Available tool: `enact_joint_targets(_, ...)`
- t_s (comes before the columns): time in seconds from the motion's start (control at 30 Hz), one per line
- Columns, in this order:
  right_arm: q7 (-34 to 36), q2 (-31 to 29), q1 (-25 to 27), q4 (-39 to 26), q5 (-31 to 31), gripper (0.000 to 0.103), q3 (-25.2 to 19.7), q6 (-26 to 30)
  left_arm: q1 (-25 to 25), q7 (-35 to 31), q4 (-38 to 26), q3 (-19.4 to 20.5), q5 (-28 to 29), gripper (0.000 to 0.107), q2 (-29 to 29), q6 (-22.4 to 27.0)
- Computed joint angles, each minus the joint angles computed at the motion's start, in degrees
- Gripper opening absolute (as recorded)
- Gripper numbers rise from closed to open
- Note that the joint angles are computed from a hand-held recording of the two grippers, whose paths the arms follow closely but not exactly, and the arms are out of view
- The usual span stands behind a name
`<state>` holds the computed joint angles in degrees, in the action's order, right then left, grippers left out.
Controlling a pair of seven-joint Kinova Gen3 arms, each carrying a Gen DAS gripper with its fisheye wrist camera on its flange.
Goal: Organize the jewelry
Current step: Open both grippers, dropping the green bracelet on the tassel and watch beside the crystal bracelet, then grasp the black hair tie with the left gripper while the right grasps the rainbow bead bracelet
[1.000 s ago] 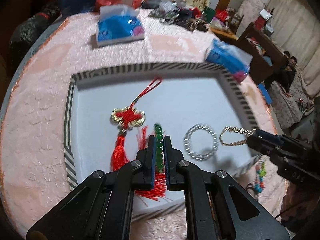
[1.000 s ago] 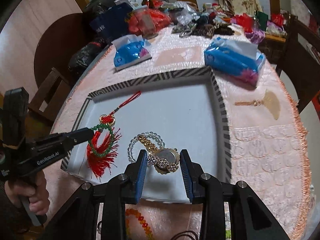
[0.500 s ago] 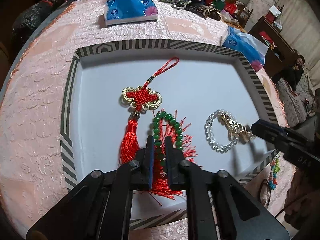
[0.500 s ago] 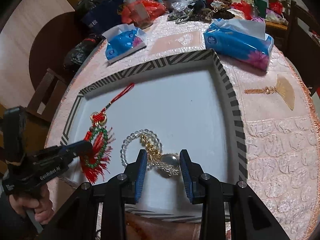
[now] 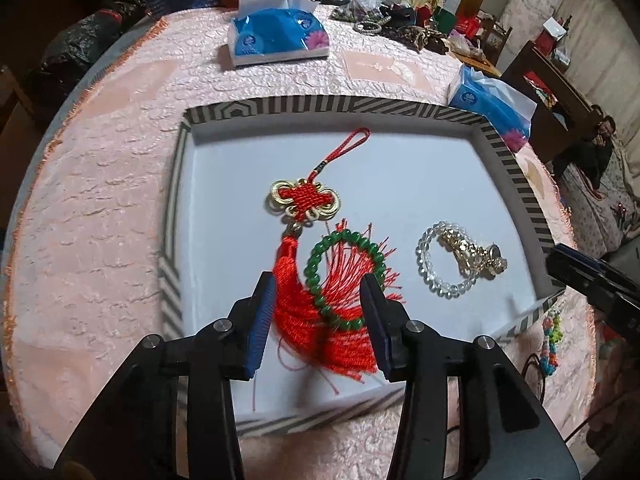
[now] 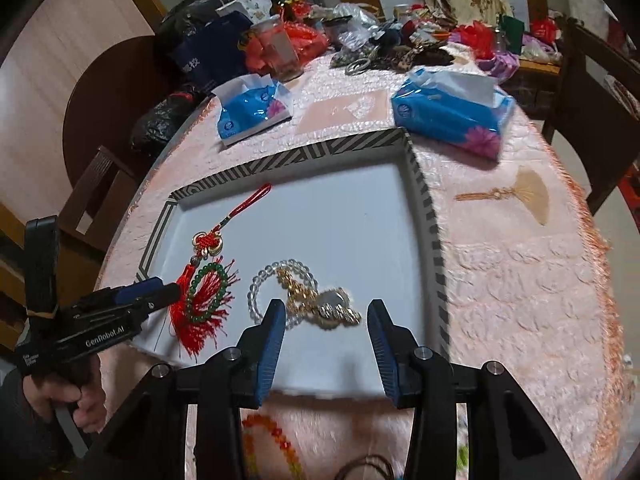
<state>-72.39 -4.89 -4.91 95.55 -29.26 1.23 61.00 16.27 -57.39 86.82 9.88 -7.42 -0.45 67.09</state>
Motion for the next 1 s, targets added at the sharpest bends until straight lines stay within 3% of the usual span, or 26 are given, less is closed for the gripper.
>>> enact_joint_targets(0.23, -3.36, -7.75, 0.05, 4.09, 5.79, 0.041, 0.48, -0.59, 0.53, -0.56, 0.59, 1.22, 0.14, 0.042, -3.97, 1.18)
enact_joint_targets(0.5, -6.52, -14.52, 0.68, 8.03, 12.65, 0.043, 1.86, 5.26, 3.36, -8.07, 4.19, 3.99, 6.01, 0.043, -7.95, 0.66)
enact_joint_targets(0.8, -8.28, -20.94, 0.59, 14.91, 13.93, 0.043, 4.13, 9.14, 5.66, -8.18, 8.91, 5.61, 9.51, 0.043, -6.56, 0.18)
enact_joint_targets(1.0, -6.65, -22.13, -0.77, 16.26, 11.29, 0.043, 6.59, 9.46, 7.74, -5.25, 8.46, 7.74, 6.81, 0.042, -5.87, 1.54)
